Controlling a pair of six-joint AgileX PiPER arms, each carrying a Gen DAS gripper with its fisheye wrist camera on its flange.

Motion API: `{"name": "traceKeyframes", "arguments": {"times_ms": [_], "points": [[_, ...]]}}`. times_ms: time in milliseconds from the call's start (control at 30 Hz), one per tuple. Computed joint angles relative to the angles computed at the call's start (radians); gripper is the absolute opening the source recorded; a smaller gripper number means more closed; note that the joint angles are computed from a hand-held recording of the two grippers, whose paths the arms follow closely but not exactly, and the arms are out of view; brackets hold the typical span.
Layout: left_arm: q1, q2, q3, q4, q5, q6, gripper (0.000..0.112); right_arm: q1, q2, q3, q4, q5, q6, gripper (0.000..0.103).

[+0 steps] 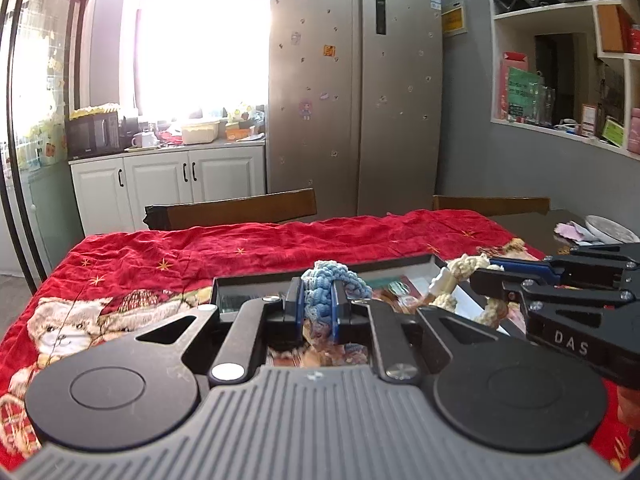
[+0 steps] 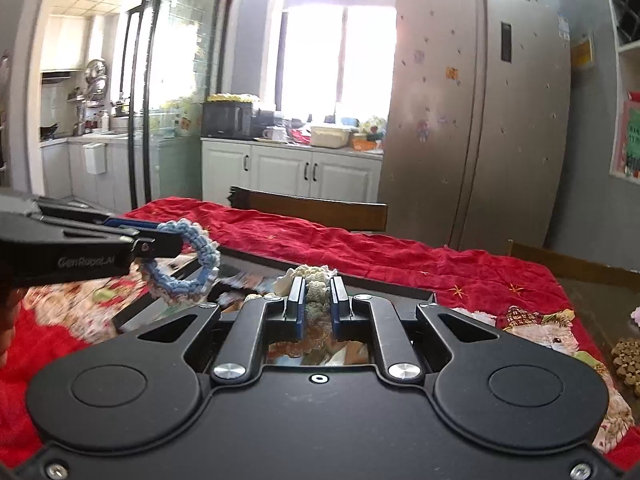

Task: Organize objects
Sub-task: 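Lift and carry both scrunchies toward the black display box, then lower both held scrunchies over the inside of the box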

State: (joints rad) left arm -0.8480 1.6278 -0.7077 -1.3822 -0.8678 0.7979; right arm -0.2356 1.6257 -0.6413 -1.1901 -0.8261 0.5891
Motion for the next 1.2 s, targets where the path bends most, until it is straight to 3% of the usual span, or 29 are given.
{"name": "traceKeyframes", "arguments": {"times_ms": [367, 600, 833, 933, 1200], "points": [[0.253, 0.196, -0.214, 0.113, 0.21, -0.006, 0.015, 0.182, 0.243, -0.331, 0.179, 0.234, 0.06, 0.012], [0.355, 0.301, -0.316, 0.185, 0.312, -0.072, 0.015, 0.24, 0.405, -0.503, 0.199, 0.327, 0.133, 0.012], [0.401, 0.367, -0.38, 0.175, 0.376, -0.053, 0.015, 0.268, 0.516, -0.642, 0.096, 0.403, 0.286, 0.012], [0.423, 0.386, -0.389, 0.201, 0.411, -0.074, 0.015, 0.29, 0.541, -0.676, 0.101, 0.457, 0.279, 0.012], [0.43, 0.415, -0.433, 0.054, 0.422, 0.064, 0.016, 0.326, 0.586, -0.739, 0.077, 0.569, 0.344, 0.012]]}}
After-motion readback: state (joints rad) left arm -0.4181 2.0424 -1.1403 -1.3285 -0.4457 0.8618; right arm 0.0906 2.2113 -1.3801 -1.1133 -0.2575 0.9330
